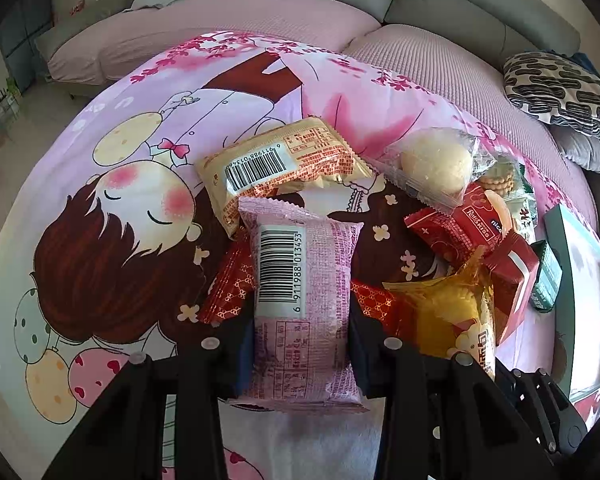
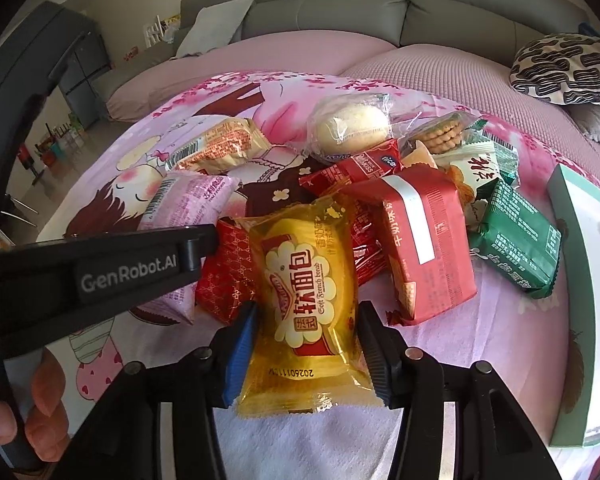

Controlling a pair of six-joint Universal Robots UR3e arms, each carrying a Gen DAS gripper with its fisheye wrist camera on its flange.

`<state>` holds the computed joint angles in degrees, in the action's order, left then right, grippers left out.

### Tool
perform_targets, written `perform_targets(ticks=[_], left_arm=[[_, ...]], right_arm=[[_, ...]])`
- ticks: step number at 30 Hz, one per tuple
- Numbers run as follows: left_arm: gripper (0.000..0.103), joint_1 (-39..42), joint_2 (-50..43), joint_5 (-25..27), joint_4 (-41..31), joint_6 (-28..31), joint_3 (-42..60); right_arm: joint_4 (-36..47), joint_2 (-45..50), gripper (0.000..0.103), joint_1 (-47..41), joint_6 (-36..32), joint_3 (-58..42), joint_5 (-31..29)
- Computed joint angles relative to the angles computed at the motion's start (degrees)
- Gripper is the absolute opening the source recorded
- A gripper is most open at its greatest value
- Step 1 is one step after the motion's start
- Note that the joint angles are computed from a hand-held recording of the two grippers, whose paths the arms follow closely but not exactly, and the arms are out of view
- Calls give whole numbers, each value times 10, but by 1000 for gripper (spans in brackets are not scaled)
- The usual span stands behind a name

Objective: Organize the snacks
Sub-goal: 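Close the right tool on the yellow bread bag while the left tool grips the pink bun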

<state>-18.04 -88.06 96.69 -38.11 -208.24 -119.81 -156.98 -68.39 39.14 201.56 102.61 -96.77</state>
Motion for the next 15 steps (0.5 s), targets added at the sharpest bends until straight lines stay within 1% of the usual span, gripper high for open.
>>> perform_targets(ticks=[2, 4, 8, 15], left_arm=[[41, 2, 2, -4, 3, 1, -2], [41, 5, 6, -9, 6, 4, -6], [41, 6, 14, -12, 8, 6, -9], [41, -3, 44, -1, 5, -1, -6]], right_arm=[[-2, -5, 47, -1, 0, 3, 2], [-7, -10, 44, -2, 0, 8, 3], [-9, -21, 43, -3, 1, 15, 6], [-27, -59, 43, 1, 5, 32, 3]])
